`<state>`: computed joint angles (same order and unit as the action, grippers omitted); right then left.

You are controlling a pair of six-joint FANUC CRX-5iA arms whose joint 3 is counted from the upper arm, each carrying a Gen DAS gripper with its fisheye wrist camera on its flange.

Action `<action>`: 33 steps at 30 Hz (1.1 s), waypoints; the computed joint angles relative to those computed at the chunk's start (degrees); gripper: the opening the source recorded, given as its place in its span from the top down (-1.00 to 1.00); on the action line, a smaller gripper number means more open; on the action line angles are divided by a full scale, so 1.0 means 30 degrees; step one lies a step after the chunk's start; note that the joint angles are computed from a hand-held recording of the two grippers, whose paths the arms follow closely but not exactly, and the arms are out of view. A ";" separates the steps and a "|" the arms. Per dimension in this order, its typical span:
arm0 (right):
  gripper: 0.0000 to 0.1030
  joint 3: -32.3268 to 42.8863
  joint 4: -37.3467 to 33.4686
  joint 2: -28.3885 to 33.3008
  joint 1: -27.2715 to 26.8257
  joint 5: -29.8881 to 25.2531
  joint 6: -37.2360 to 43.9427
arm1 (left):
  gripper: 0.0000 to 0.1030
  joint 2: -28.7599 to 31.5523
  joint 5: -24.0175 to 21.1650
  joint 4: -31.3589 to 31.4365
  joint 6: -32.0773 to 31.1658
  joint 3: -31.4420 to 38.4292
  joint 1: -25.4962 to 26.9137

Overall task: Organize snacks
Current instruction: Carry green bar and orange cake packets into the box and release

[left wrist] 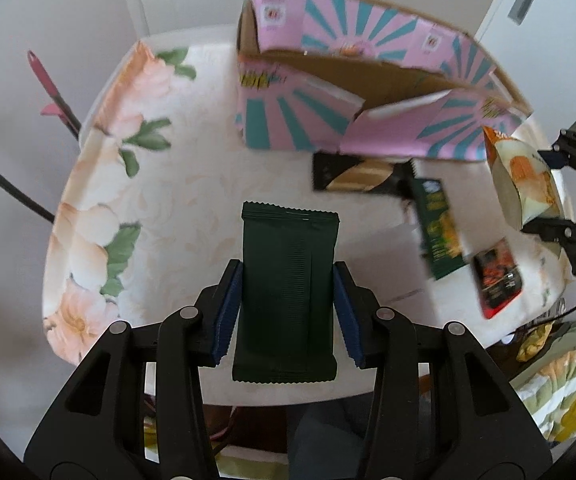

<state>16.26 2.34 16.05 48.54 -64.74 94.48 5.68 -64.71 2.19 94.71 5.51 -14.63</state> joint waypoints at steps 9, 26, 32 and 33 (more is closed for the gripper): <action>-0.17 0.0866 0.0489 -0.1049 0.0355 0.0102 -0.2573 | 0.21 -0.0492 0.0036 0.0020 0.0351 0.2352 -0.0545; -0.17 0.6727 0.4290 0.3135 -0.0153 -0.1544 -0.9970 | 0.21 0.6074 -0.0838 0.2952 -0.3559 1.0467 0.0255; -0.17 0.9716 0.4799 0.5556 -0.0743 -0.2969 -1.1984 | 0.21 0.8943 -0.2372 0.3776 -0.4163 1.3761 0.0680; -0.17 1.0310 0.4856 0.6026 -0.0846 -0.3290 -1.2296 | 0.21 0.9392 -0.2697 0.3833 -0.4235 1.4290 0.0743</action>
